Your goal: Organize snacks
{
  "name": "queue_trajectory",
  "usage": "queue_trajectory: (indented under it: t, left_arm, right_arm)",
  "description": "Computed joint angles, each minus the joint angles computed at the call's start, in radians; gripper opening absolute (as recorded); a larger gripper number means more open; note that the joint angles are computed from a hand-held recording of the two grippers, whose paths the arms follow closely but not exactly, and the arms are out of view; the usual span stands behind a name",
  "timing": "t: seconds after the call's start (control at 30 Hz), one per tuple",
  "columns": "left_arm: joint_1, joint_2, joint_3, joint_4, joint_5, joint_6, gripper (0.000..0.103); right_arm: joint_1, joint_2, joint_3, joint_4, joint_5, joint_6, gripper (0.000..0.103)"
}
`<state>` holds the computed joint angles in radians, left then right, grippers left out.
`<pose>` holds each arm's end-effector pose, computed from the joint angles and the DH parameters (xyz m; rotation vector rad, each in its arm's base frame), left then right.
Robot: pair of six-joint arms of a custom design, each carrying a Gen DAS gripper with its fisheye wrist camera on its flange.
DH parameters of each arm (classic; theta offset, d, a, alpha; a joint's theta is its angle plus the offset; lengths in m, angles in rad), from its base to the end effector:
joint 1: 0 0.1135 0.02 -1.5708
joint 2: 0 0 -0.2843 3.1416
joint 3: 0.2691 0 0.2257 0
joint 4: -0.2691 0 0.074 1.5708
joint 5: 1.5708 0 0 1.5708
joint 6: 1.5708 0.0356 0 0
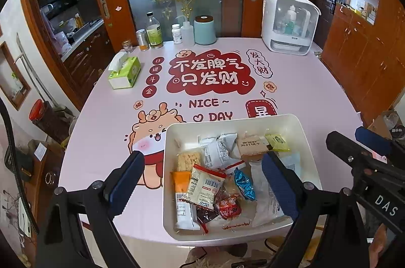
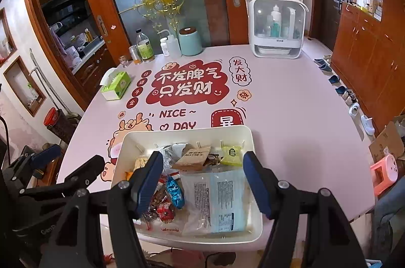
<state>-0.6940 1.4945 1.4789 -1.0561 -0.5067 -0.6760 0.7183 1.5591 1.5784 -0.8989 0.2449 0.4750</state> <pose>0.2164 -0.1576 0.3613 -0.1392 2.4444 0.0959 0.2332 0.1924 0.3783 -0.1878 2.4225 0.2439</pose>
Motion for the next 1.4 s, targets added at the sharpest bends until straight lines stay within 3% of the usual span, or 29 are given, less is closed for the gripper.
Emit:
queue_trajectory:
  t: [1.4]
  left_arm:
    - [-0.003,0.038,0.008,0.004,0.016,-0.007,0.093]
  right_arm:
    - [-0.033,-0.007,-0.015,0.004,-0.034,-0.027,0.066]
